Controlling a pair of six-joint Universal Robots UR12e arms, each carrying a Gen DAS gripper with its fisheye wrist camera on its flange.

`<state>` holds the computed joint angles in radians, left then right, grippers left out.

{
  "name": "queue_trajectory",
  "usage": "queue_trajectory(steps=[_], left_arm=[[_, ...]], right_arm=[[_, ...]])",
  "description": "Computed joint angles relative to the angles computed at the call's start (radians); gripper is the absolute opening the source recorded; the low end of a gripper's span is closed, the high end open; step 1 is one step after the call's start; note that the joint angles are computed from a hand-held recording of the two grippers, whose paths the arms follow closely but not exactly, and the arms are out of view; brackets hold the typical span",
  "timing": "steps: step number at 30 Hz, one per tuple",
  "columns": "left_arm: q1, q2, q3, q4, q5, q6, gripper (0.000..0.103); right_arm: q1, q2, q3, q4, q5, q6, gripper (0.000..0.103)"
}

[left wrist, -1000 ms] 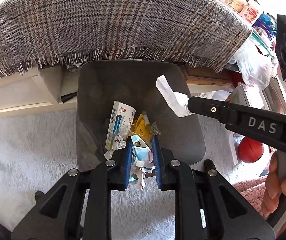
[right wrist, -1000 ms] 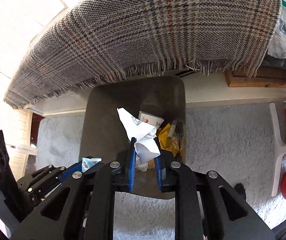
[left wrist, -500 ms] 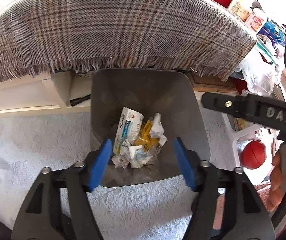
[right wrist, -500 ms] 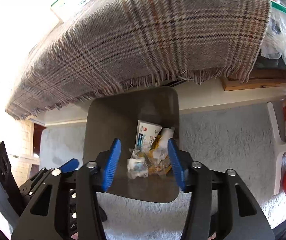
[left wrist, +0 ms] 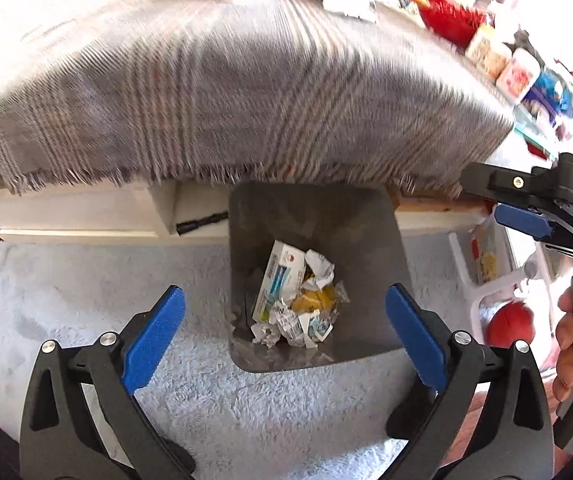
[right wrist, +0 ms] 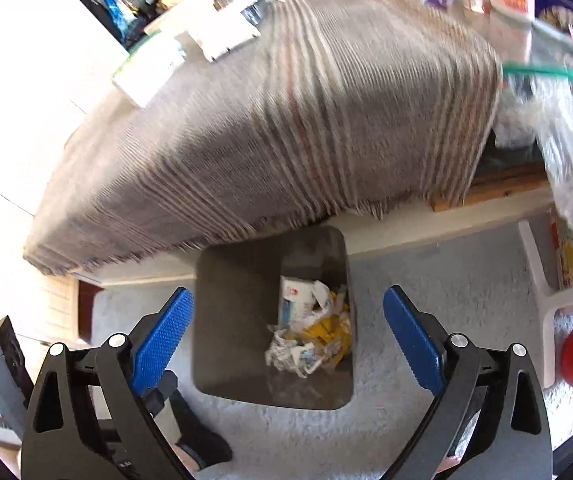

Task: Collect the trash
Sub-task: 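Grasp the green-white medicine box with the left tool while the right tool grasps folded white paper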

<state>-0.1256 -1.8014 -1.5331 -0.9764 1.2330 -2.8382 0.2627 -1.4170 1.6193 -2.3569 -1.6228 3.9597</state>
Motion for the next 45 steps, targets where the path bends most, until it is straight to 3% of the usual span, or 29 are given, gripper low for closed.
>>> queue_trajectory(steps=[6, 13, 19, 25, 31, 35, 41, 45], left_arm=[[0.014, -0.017, 0.086, -0.025, -0.017, -0.026, 0.095], [0.020, -0.079, 0.212, -0.013, -0.013, -0.071, 0.095], [0.008, -0.177, 0.358, -0.022, 0.016, -0.098, 0.094], [-0.012, -0.300, 0.539, -0.055, 0.048, -0.110, 0.079], [-0.032, -0.407, 0.702, -0.088, 0.046, -0.127, 0.078], [-0.044, -0.460, 0.779, -0.119, 0.050, -0.117, 0.078], [-0.058, -0.519, 0.856, -0.171, 0.047, -0.102, 0.078], [-0.062, -0.544, 0.891, -0.186, 0.044, -0.105, 0.068]], right_arm=[[-0.009, 0.003, -0.054, -0.006, -0.021, -0.022, 0.096], [-0.040, 0.052, -0.161, 0.069, -0.055, -0.063, 0.096], [-0.067, 0.139, -0.280, 0.118, -0.058, -0.126, 0.096], [-0.087, 0.221, -0.369, 0.135, -0.066, -0.177, 0.096], [-0.096, 0.285, -0.438, 0.155, -0.071, -0.229, 0.096], [-0.095, 0.326, -0.488, 0.202, -0.120, -0.241, 0.099], [-0.092, 0.351, -0.513, 0.180, -0.160, -0.260, 0.100], [-0.086, 0.359, -0.516, 0.173, -0.196, -0.294, 0.100]])
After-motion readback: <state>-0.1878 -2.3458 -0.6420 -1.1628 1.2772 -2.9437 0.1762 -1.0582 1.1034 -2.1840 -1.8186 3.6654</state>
